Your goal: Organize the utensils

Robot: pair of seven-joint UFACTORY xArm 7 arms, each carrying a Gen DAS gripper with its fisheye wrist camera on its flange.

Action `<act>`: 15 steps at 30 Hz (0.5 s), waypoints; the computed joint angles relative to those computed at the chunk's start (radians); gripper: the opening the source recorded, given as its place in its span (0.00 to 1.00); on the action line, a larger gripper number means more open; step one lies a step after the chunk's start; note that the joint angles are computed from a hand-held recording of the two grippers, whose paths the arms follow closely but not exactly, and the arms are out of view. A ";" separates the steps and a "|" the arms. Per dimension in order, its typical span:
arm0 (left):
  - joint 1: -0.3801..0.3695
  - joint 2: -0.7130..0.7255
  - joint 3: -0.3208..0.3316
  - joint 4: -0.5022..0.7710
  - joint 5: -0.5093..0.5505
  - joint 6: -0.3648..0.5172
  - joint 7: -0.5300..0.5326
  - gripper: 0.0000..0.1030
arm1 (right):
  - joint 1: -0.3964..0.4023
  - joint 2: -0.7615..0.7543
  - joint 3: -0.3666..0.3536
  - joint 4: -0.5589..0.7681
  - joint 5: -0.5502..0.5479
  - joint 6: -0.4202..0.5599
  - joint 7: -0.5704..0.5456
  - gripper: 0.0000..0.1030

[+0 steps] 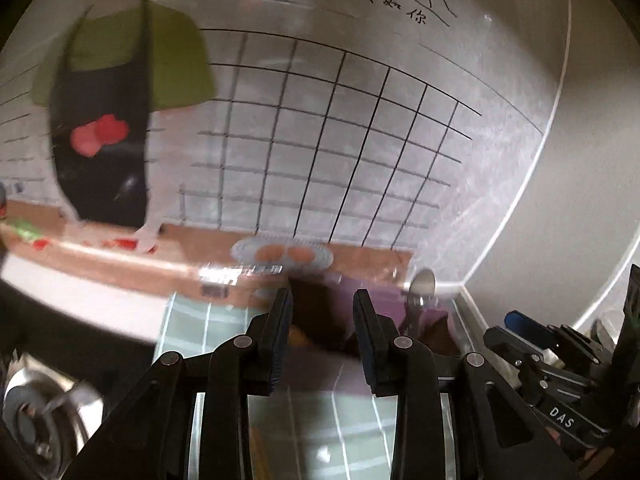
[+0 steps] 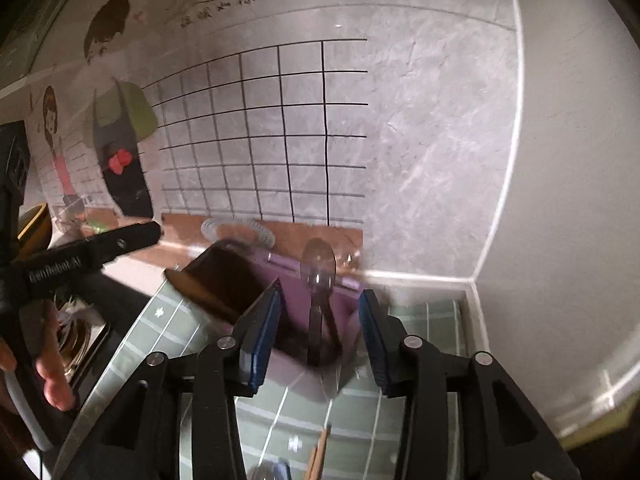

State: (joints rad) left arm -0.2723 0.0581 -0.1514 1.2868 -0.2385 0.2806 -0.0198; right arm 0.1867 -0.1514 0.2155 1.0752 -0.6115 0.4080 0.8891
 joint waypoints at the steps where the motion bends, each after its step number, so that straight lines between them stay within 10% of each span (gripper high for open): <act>1: 0.000 -0.035 0.002 -0.036 0.009 0.019 -0.005 0.32 | 0.013 -0.023 -0.003 -0.017 0.034 0.022 -0.032 0.43; 11: -0.075 -0.320 0.036 -0.413 -0.060 0.118 0.040 0.32 | 0.057 -0.213 0.082 -0.181 0.145 0.339 -0.111 0.43; 15: -0.134 -0.361 0.049 -0.502 -0.142 0.141 0.063 0.32 | 0.134 -0.329 0.017 -0.331 0.328 0.278 -0.195 0.43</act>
